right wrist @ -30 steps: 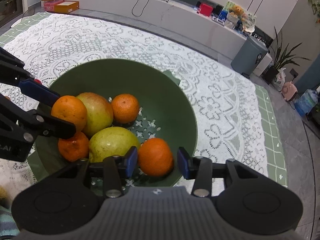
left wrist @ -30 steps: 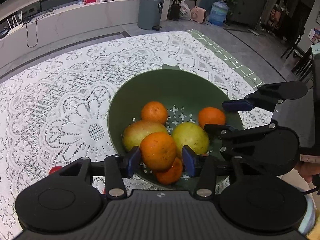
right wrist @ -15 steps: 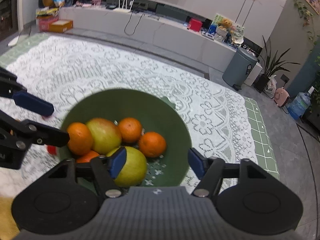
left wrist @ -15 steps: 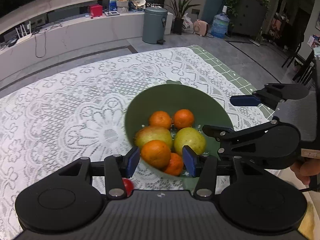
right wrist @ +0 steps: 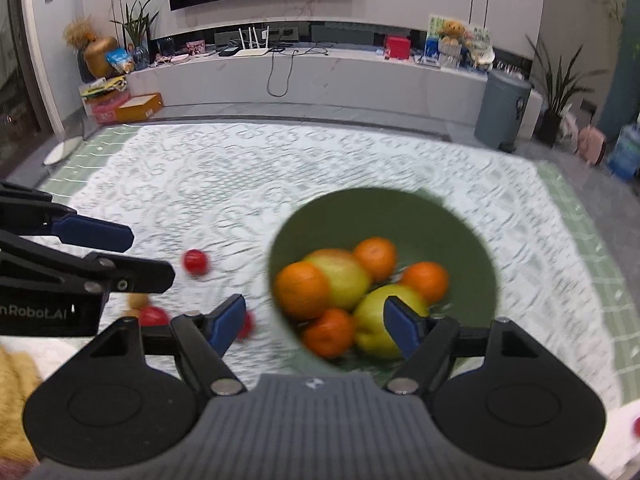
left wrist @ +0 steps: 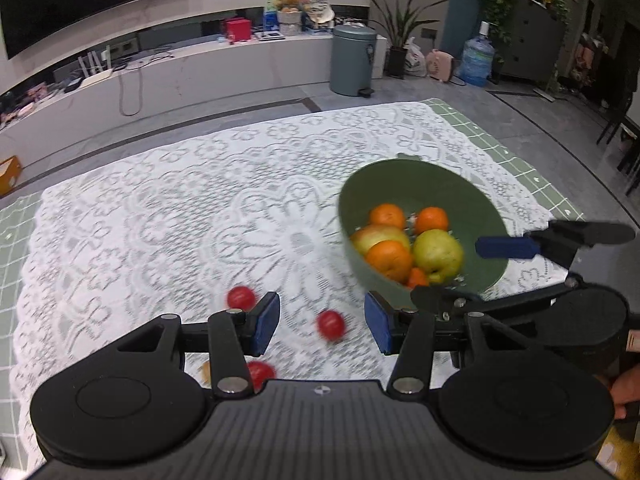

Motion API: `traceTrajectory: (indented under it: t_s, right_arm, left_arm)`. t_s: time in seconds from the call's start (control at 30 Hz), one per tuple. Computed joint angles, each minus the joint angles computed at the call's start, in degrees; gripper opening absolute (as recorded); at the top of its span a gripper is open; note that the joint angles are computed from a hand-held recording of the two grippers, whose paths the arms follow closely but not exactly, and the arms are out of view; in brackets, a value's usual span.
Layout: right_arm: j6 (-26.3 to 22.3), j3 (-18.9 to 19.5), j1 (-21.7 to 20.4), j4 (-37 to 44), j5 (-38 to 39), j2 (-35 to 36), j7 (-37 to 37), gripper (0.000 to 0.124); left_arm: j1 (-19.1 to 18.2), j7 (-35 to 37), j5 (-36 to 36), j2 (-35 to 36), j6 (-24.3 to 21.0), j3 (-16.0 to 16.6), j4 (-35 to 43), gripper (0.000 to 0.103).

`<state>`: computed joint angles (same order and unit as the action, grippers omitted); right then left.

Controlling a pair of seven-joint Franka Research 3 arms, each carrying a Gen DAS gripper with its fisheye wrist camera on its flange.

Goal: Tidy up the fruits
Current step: 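Move both grippers back toward the red tomatoes on the table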

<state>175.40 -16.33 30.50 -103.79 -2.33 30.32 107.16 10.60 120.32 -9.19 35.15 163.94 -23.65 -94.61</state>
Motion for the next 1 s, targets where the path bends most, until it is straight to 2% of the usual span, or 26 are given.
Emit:
traceTrajectory:
  t_s: [0.43,0.7,0.83,1.0]
  right_arm:
    - [3.85,-0.38,5.19,-1.75,3.5,1.42,2.77,0.073]
    - [5.57,-0.24,6.73,-2.34,5.9,2.68,-1.12,0.072]
    - [5.59,-1.44,8.48,-1.8,6.38,3.76,-3.24,0.072]
    - [4.19,-2.63,9.91,-0.27,6.5,5.27,-4.41,0.072]
  left_arm:
    - [6.14,2.31,-3.29,-3.57,2.08,-1.47,-7.15,0.058]
    - [9.24,5.9,-7.08,-3.36,-1.43,-2.34,-7.64,0.058]
    - [7.63,5.75,-7.61,-2.84,-4.78,0.05,-6.63,0.058]
    - [3.46,2.11,-5.12,-1.27,-10.35,4.97,-3.93,0.058]
